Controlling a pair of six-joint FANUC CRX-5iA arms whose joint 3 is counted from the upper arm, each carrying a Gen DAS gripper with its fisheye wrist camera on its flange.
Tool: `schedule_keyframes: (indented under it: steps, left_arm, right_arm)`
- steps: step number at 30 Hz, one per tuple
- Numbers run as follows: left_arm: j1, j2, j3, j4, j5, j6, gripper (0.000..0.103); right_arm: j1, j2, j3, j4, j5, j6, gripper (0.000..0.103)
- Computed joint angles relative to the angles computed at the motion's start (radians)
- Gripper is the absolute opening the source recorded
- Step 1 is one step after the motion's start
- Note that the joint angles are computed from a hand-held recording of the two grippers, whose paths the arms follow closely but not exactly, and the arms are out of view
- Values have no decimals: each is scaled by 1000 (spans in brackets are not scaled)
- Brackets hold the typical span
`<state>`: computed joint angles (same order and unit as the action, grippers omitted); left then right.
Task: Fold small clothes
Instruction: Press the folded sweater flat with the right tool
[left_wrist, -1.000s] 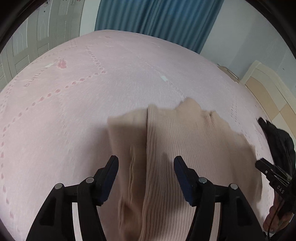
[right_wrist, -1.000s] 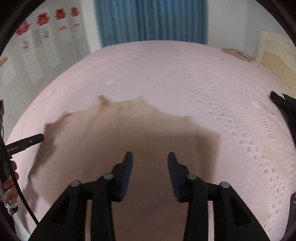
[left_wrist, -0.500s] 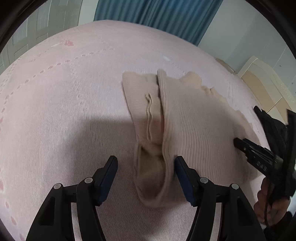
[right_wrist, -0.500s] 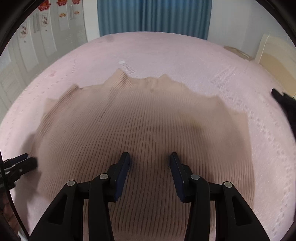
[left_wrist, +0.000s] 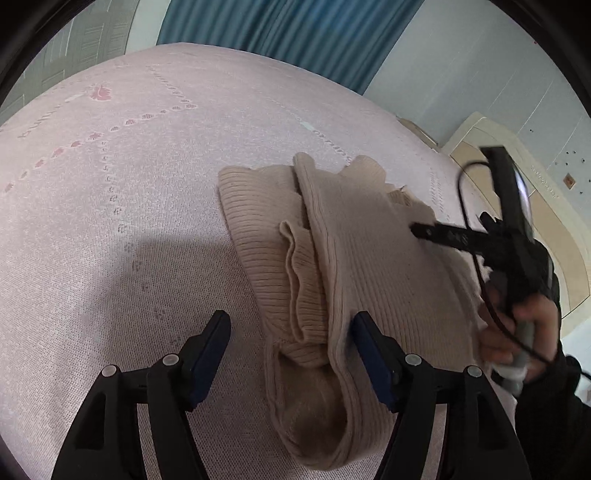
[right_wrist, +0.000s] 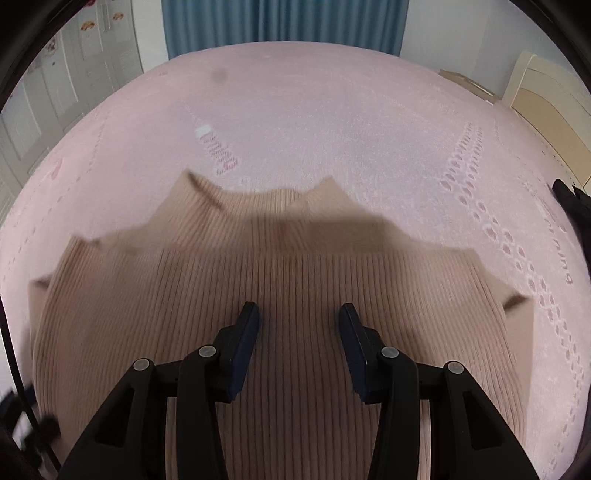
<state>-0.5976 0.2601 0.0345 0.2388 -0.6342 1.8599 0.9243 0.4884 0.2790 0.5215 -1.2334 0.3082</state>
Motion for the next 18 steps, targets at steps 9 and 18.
schedule_keyframes:
  steps: [9,18]
  left_arm:
    - [-8,-13,-45,84,15,-79,67]
    - [-19,60,68,29,-34,7,68]
  right_arm:
    - [-16,26,69,-42,-35,78,43]
    - [193,-206,-242,13,15,-38,43]
